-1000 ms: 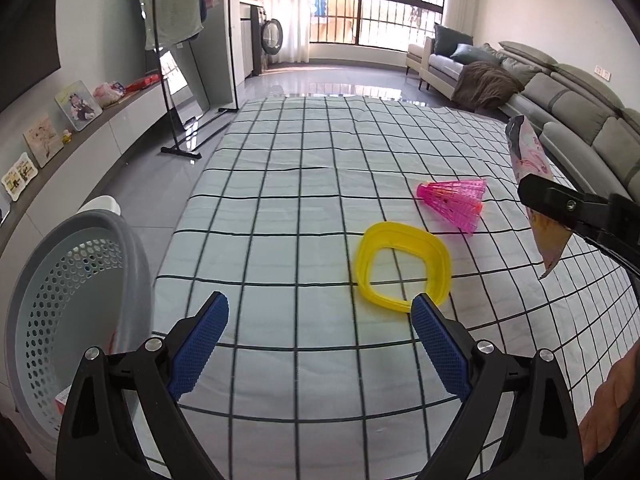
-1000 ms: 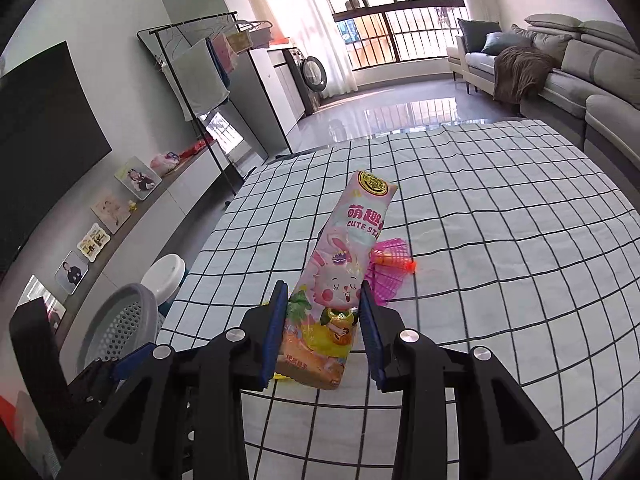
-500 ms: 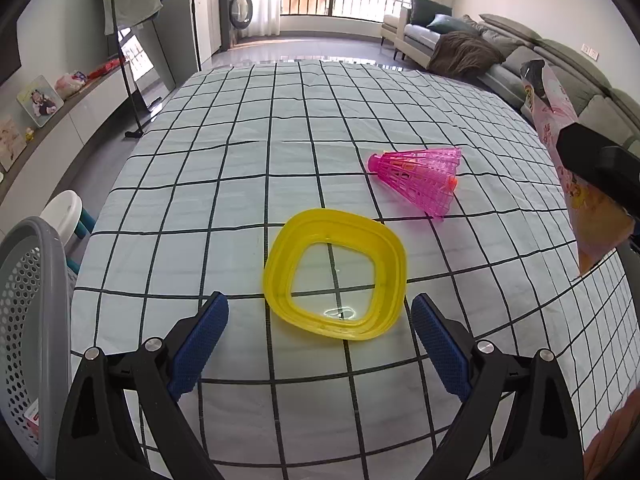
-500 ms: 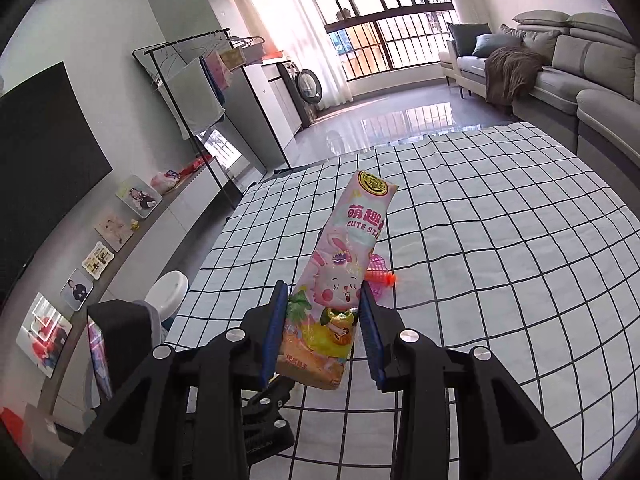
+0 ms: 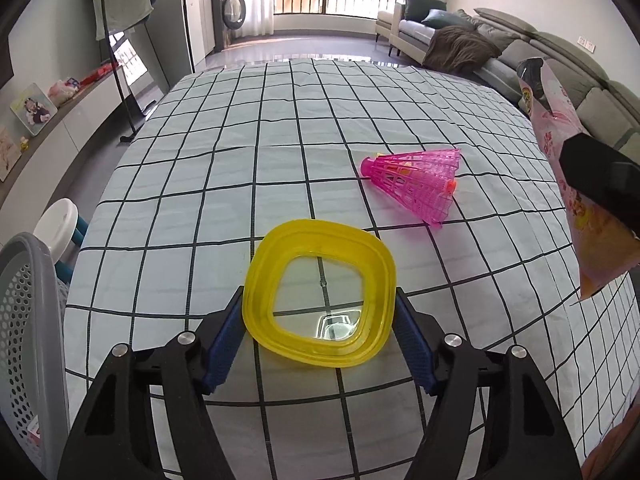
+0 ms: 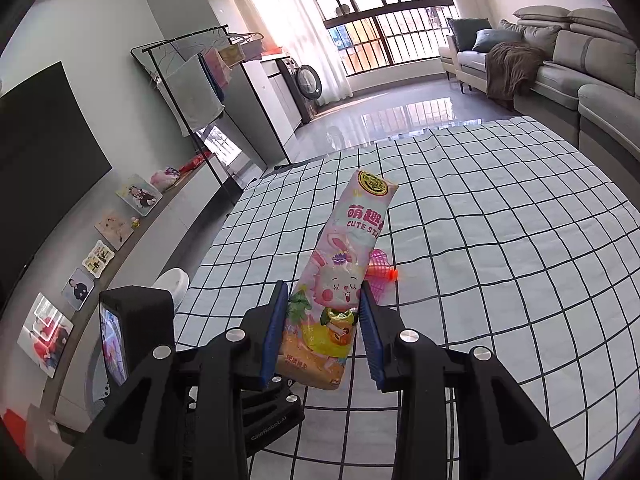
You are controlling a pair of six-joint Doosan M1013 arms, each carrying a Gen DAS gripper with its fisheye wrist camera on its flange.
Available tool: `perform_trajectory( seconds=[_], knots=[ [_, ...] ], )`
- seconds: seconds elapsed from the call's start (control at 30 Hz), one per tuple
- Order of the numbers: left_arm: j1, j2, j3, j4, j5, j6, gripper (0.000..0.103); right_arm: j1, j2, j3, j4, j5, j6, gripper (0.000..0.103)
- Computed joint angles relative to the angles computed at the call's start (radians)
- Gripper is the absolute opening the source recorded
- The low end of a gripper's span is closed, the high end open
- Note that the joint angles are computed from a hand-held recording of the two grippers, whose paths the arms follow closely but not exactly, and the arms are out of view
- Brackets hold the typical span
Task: Collect trash
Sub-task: 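Carry the snack bar and yellow ring over the basket and release both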
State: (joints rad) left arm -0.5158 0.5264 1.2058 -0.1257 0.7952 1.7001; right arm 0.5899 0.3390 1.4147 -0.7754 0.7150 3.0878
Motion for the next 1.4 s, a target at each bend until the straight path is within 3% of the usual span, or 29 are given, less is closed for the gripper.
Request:
perform_trajectory(
  seconds=[0.47, 0.7, 1.07, 1.4],
  knots=[
    [0.063, -0.102, 0.105, 0.057, -0.152, -0.061, 0.068, 0.007, 0.041, -0.059, 0.074, -0.034, -0.103, 0.035],
    [0.114, -0.153, 0.16, 0.198, -0.218, -0.211, 0.068, 0.031, 0.097, -0.15, 0.133, -0.039, -0.22, 0.035],
    [0.201, -0.216, 0.239, 0.473, -0.197, -0.487, 0.068, 0.071, 0.216, -0.335, 0.321, -0.086, -0.453, 0.035],
    [0.261, -0.227, 0.281, 0.614, -0.14, -0.683, 0.068, 0.095, 0.352, -0.553, 0.534, -0.038, -0.703, 0.035]
  ],
)
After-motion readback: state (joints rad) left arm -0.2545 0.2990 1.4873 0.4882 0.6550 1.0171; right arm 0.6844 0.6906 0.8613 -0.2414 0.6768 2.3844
